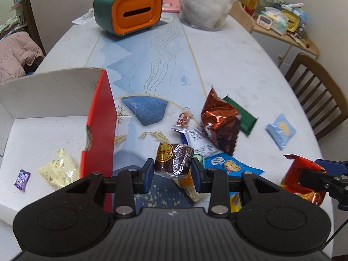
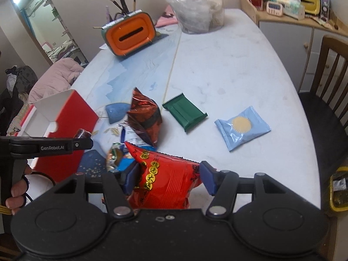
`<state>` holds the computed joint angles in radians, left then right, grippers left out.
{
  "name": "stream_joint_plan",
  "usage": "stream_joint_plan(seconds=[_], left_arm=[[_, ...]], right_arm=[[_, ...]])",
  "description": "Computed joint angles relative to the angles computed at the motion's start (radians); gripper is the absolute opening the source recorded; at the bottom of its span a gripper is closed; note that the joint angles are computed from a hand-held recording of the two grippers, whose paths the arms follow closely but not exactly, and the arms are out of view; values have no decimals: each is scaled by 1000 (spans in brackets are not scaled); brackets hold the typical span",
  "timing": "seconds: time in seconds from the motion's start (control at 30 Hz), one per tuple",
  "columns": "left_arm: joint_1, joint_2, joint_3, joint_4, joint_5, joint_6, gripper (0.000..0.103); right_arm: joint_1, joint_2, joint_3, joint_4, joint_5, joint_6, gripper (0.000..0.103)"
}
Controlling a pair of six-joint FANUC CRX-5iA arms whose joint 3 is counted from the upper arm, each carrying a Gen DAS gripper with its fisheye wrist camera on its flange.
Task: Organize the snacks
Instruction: 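Carry the red chip bag and brown chocolate with both grippers over the box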
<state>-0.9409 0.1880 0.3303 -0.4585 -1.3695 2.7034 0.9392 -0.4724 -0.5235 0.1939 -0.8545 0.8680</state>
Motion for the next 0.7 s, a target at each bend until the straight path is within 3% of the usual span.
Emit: stream_joint_plan(seconds=[0.33,0.7], left_arm=[[-69,-99,-15,-67,-73,17,35],[-110,-248,-97,-132,-155,34,35]], right_arm=[[185,-59,-4,172,-66,-154,59],[341,25,58,309,-58,-264,59]])
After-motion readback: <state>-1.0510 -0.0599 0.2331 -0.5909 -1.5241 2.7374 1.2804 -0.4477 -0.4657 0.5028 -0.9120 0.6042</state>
